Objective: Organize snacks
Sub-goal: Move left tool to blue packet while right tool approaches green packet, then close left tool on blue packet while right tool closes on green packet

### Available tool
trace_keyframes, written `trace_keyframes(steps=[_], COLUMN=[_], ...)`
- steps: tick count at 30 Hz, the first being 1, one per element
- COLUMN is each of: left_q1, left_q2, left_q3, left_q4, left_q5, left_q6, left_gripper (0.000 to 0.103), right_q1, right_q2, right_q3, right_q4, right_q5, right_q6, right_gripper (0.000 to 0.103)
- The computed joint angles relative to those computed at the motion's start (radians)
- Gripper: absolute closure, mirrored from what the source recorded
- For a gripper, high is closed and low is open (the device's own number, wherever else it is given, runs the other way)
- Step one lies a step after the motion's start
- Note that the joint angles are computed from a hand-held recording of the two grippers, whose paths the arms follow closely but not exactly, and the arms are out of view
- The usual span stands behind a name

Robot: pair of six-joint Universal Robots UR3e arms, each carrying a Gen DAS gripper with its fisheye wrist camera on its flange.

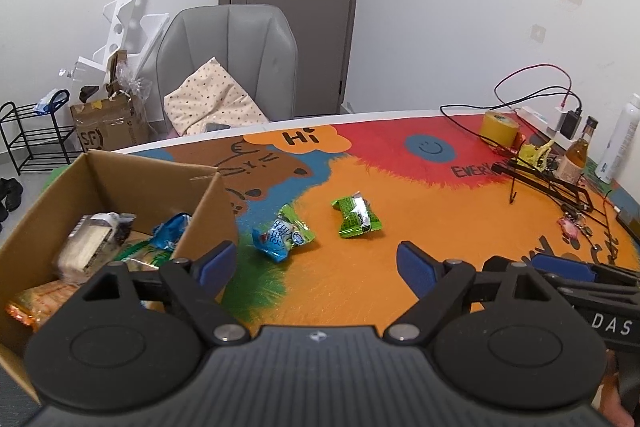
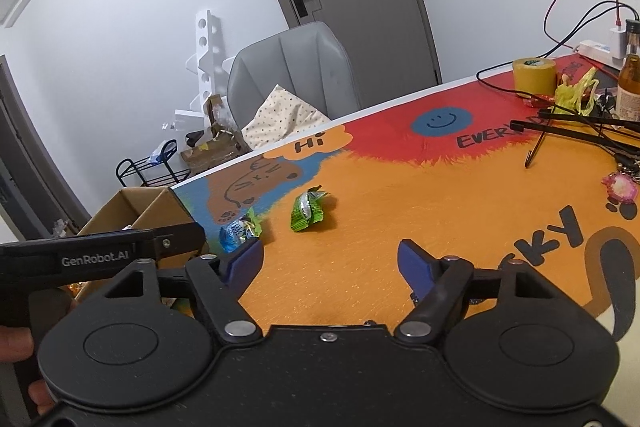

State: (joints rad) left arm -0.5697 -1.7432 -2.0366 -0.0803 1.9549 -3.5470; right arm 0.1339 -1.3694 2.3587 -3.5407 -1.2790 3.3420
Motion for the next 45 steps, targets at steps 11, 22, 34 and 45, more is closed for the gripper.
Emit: trace_keyframes(steps=[11, 22, 34, 45], left_q1=[0.027, 0.046, 0.088, 0.124], left_q2=[-0.174, -0.307, -0.377, -0.425], left_q3=[0.139, 0.243, 0.295, 0.306], left_q4=[-0.028, -0.034, -0.037, -0.005], left_q5=[0.006, 0.021, 0.04, 0.007], left_q6=[-0.045, -0.08, -0.103, -0.121], left_gripper=[0.026, 0.029, 0.032, 0.043], right_q1=[-0.046, -0.038, -0.012, 0.033], right_q2=[0.119, 0.233, 0.327, 0.401], right_q3=[-0.097, -0.251, -0.412, -0.55], right_q4=[0.018, 0.094, 0.186, 0.259], right_q5=[0.071, 0.099, 0.104, 0.076], right_q6=[-0.013, -0.027, -0.025, -0.013], right_gripper=[0.038, 0.041, 0.041, 0.041])
